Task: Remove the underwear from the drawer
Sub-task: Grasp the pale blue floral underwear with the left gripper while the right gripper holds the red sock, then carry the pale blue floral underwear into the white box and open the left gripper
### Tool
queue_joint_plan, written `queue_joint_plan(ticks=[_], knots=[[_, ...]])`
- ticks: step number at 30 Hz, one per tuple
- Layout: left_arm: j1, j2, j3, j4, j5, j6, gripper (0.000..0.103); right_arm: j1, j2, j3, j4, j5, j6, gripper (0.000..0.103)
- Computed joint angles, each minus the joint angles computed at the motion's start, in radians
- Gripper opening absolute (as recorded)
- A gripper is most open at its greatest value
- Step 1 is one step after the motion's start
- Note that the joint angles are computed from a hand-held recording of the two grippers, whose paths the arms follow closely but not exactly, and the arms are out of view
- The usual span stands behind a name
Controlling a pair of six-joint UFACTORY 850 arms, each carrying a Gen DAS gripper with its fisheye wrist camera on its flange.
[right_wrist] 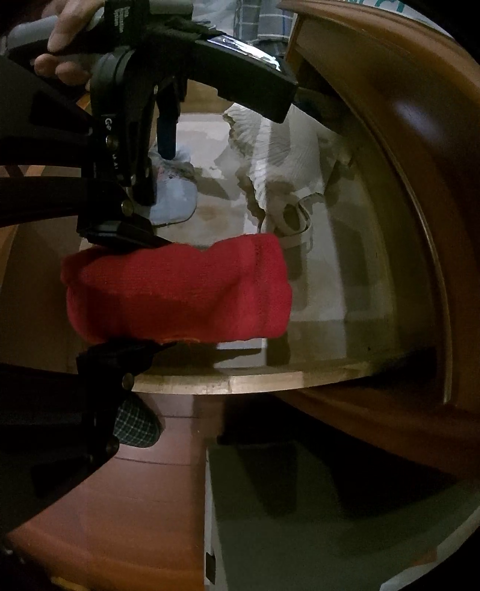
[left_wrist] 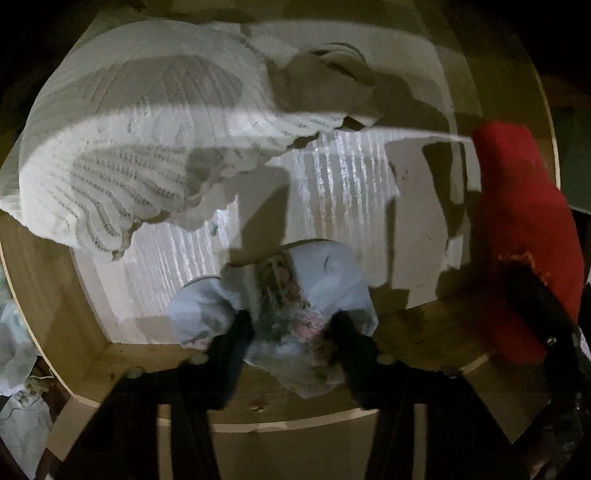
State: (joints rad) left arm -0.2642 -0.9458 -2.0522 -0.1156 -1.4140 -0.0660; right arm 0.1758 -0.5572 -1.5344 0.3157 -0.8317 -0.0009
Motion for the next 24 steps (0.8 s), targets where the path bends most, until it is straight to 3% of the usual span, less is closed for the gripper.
queue_joint_plan(ticks=[6,24], knots=[[0.006,0.089,0.132,-0.019,0.099,0.010,0.021,0.011,-0.006,-0.003,-0.005,0.015,-0.011,0.038],[-0.007,0.367,0.360,0.090,0.295,0.022,0.020,0.019,-0.001,0.011,-0.053,0.048,0.031,0.038]])
